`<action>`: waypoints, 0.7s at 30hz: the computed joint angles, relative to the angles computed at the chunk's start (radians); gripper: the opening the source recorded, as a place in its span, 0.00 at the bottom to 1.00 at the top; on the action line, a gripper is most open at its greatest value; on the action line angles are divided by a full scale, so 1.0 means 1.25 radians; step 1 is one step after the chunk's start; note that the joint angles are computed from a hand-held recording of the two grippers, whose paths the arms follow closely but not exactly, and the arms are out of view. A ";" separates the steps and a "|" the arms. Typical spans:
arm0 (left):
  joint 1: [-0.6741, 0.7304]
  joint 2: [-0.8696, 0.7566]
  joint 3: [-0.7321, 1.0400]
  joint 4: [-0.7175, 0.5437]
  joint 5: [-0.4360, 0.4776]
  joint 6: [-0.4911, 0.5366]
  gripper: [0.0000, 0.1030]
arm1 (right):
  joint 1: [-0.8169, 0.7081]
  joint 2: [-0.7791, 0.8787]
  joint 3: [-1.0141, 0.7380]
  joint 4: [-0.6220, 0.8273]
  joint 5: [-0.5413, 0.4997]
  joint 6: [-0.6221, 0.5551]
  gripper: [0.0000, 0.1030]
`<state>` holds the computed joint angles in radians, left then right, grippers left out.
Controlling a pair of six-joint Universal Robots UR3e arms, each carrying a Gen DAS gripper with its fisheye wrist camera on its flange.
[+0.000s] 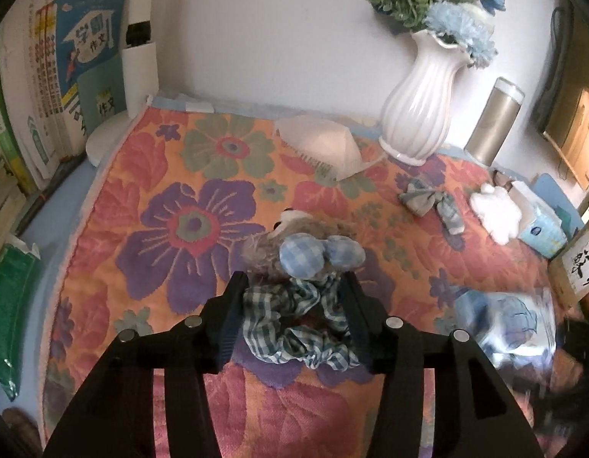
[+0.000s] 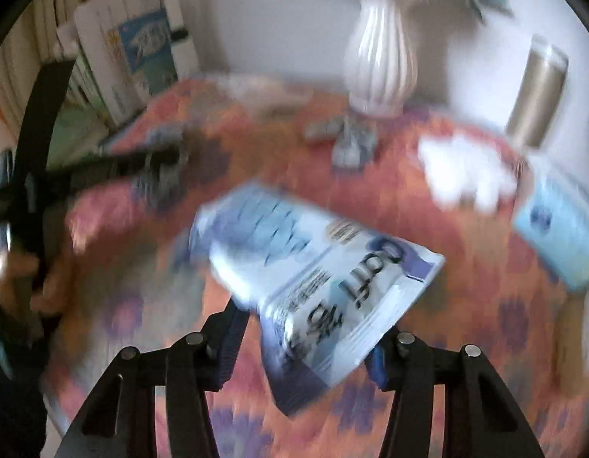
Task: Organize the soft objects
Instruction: 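Grasp the checked scrunchie with the left tool while the right tool grasps the wipes bag, then carry the scrunchie and white-blue wipes bag to the woven tray and release both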
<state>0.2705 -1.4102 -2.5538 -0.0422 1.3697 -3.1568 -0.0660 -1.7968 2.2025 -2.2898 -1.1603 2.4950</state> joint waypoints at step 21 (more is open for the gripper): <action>-0.047 -0.001 -0.013 0.044 0.008 0.041 0.14 | 0.053 0.140 -0.125 0.001 0.060 0.052 0.57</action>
<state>0.2120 -1.4120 -2.5703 0.0130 1.3799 -3.1056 -0.0003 -1.6221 2.0462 -2.2890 -1.0858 2.5600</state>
